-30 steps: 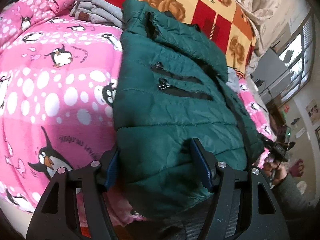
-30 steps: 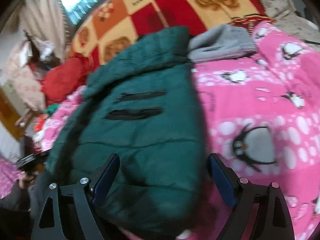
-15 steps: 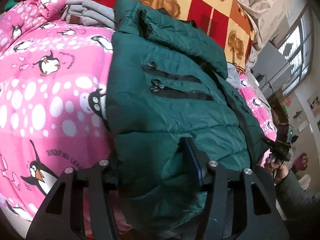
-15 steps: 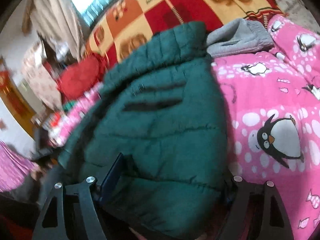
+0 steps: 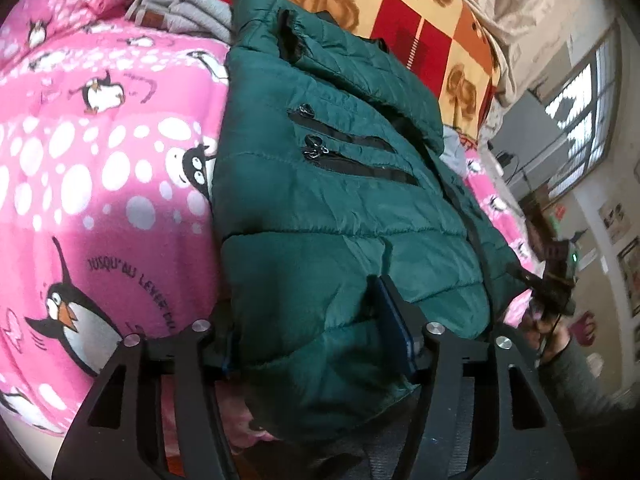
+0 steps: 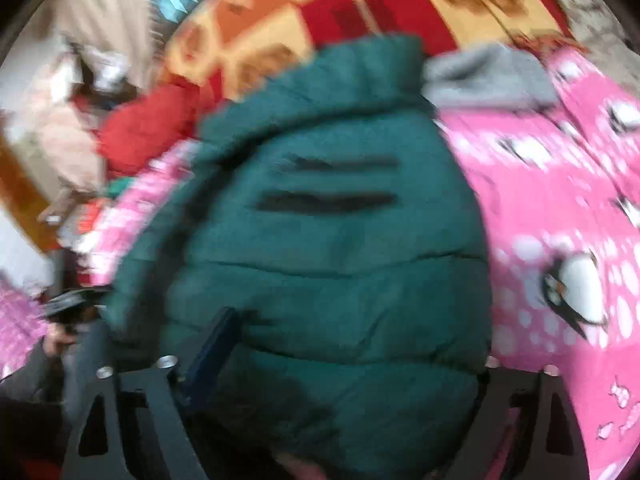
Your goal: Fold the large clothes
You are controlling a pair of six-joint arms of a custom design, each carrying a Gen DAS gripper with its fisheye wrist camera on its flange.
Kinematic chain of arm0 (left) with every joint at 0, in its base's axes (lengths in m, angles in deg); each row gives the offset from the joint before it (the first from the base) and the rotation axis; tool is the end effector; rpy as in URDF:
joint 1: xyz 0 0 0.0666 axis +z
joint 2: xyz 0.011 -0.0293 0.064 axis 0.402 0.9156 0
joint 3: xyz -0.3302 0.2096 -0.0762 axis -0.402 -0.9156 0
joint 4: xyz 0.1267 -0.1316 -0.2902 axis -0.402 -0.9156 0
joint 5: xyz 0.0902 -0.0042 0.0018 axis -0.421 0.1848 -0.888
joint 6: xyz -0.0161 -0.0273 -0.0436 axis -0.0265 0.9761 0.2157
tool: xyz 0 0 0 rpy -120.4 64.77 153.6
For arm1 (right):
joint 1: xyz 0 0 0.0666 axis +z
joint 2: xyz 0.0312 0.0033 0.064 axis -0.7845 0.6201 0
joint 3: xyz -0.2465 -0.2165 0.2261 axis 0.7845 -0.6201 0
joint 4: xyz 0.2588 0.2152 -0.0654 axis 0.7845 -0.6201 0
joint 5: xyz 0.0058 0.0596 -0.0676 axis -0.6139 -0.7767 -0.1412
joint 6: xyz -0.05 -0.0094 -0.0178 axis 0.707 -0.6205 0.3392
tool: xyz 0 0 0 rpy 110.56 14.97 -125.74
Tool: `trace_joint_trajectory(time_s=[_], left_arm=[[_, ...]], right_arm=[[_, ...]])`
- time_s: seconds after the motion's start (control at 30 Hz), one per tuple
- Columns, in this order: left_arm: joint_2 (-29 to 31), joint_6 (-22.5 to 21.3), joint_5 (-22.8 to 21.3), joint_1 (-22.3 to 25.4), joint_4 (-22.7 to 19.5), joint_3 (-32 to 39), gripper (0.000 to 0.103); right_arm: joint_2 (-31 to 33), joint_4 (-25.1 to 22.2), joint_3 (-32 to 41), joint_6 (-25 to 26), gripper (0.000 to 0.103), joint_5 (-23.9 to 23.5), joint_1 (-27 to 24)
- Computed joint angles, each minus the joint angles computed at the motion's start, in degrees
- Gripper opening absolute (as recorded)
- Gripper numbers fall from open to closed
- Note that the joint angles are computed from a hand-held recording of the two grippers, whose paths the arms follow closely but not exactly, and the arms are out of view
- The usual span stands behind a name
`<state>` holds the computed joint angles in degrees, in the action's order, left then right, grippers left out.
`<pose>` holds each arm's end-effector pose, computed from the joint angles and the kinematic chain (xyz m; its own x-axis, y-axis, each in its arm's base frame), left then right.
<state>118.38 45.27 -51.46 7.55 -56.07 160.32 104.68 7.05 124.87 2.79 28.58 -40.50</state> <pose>0.5165 -0.1568 0.3317 -0.7424 -0.4806 -0.4668 -0.1353 0.7899 -0.5981 0.6942 0.1606 0.3555 -0.6964 -0.2716 -0.6642 -0.6529 0.6240 0.4293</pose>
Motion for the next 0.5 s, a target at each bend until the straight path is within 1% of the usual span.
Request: trace_joint_trajectory(time_s=[0.03, 0.07, 0.1, 0.13, 0.17, 0.23, 0.27, 0.3, 0.33, 0.37, 0.4, 0.43, 0.5], left_arm=[[0.0, 0.43, 0.7, 0.15, 0.85, -0.3, 0.065], [-0.06, 0.6, 1.03, 0.18, 1.36, -0.5, 0.068], [-0.08, 0.63, 1.08, 0.11, 1.5, -0.48, 0.069], [-0.07, 0.64, 0.81, 0.01, 1.27, -0.32, 0.069], [-0.03, 0.73, 0.17, -0.21, 0.19, 0.31, 0.069], [-0.07, 0.31, -1.9, -0.88, -1.98, 1.78, 0.068], [-0.14, -0.3, -3.54, -1.33, -2.72, 2.32, 0.062], [0.1, -0.77, -5.06, -1.6, -3.76, 3.07, 0.054], [0.53, -1.36, -7.24, -1.88, -5.91, 4.31, 0.035], [0.75, -1.3, -8.14, -1.89, -6.87, 4.88, 0.026], [0.51, -0.51, -8.07, -1.72, -5.96, 4.45, 0.022], [0.44, -0.11, -8.28, -1.64, -5.7, 4.3, 0.02], [0.81, 0.35, -9.29, -1.8, -6.74, 4.86, 0.021]], right_arm=[[-1.36, 3.01, -3.03, -0.54, 0.086, -0.44, -0.06], [-1.34, 3.14, -3.66, -0.74, 0.085, -0.28, -0.05], [-0.06, 0.39, -1.87, -0.73, 0.083, 1.43, 0.02], [2.06, -4.64, 2.37, 0.12, 0.076, 3.06, 0.05], [3.16, -6.78, 4.32, 0.3, 0.068, 4.63, 0.14], [2.27, -4.92, 2.66, -0.9, 0.063, 4.6, -0.19], [2.24, -4.84, 2.85, -1.51, 0.057, 5.08, -0.29], [2.63, -5.38, 3.9, -2.1, 0.054, 6.13, -0.28], [2.63, -5.2, 4.01, -2.52, 0.048, 6.78, -0.26], [2.61, -4.73, 4.0, -3.17, 0.044, 7.28, -0.29], [2.7, -4.55, 4.13, -3.94, 0.043, 7.25, -0.4], [2.39, -4.03, 3.33, -4.68, 0.043, 6.92, -0.51], [2.4, -3.53, 3.14, -6.76, 0.043, 6.87, -0.48]])
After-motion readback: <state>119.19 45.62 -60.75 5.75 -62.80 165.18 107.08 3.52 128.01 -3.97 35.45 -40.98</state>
